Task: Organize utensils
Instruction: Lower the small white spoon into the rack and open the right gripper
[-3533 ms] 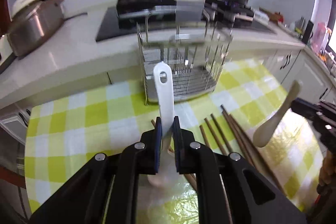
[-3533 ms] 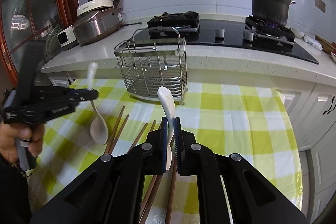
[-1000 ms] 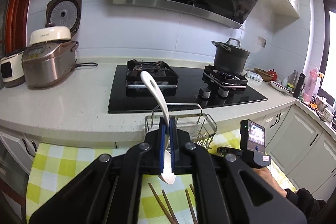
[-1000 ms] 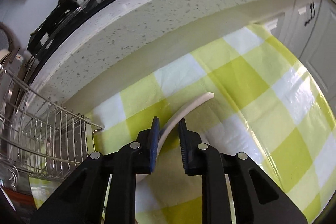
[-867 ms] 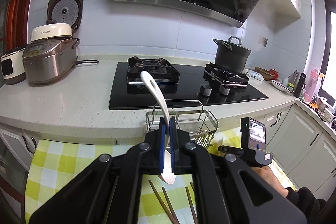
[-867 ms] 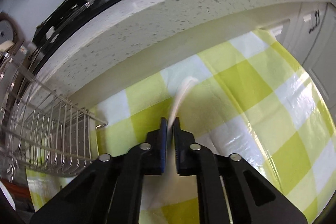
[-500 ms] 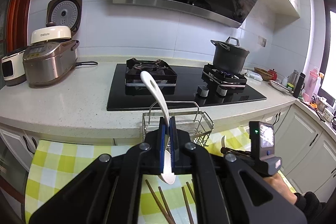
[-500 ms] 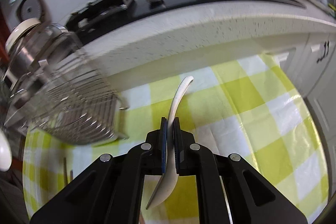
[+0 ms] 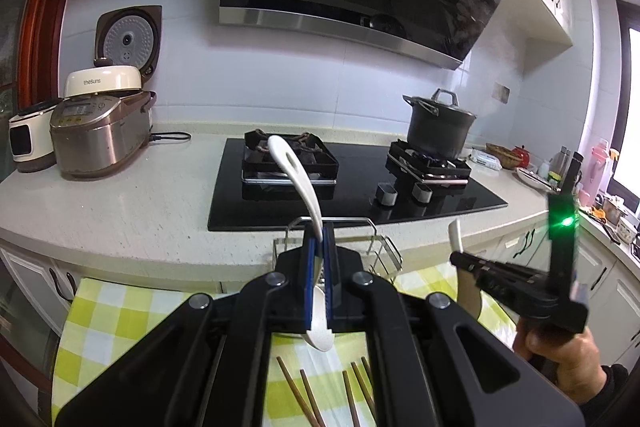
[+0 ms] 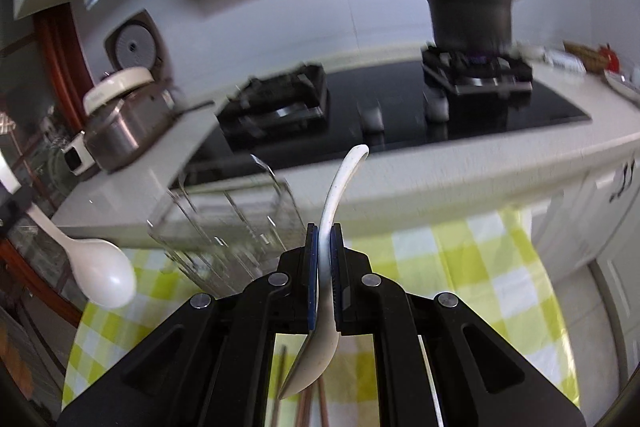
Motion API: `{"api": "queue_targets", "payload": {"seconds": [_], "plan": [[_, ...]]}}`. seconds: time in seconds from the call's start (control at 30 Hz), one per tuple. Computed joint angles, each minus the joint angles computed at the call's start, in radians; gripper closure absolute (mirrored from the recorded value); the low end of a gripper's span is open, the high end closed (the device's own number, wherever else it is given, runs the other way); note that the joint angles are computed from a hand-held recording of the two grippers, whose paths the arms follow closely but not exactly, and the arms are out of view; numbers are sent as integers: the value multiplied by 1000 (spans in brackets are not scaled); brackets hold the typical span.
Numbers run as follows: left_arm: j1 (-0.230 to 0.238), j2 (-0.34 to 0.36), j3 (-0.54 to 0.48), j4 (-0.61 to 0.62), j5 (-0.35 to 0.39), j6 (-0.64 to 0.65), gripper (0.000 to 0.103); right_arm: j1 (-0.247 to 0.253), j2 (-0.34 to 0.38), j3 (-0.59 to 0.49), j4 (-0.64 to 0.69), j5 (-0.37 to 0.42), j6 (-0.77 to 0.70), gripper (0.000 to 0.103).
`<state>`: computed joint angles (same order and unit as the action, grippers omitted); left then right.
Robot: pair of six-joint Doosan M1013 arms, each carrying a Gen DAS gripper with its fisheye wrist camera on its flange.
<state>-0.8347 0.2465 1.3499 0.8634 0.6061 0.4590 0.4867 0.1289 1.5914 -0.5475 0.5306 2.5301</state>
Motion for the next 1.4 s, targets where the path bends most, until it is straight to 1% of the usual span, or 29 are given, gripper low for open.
{"api": "queue_targets", "payload": {"seconds": [0.17,0.37,0.47,0.53,0.7,0.8,0.93,1.1,1.23,1.33,1.4], "plan": [[7,5,-18,19,4,-16,99,14,7,-40,-74,-32,17,95],[17,18,-41,41,-3,-29,99,26,34,-85,-160,-64,35,95],[27,33,-61,51,-12,-42,99,29,55,-109,-158,-81,6,95],[34,46,-76,63,-19,-57,99,33,72,-122,-184,-91,12,95],[54,93,-123,27,-27,-38,99,28,100,-128,-260,-158,46,95],[60,118,-142,7,-21,-25,99,22,115,-124,-317,-177,93,95],[68,141,-155,-24,-17,-3,99,10,137,-122,-351,-190,120,95],[74,154,-158,-39,-20,14,99,-4,155,-117,-317,-198,104,95],[77,166,-163,-62,-19,36,99,-10,168,-119,-265,-192,63,95],[78,173,-166,-81,-18,56,99,-9,169,-115,-290,-197,78,95],[79,179,-170,-91,-16,65,99,-11,168,-115,-274,-200,62,95]]}}
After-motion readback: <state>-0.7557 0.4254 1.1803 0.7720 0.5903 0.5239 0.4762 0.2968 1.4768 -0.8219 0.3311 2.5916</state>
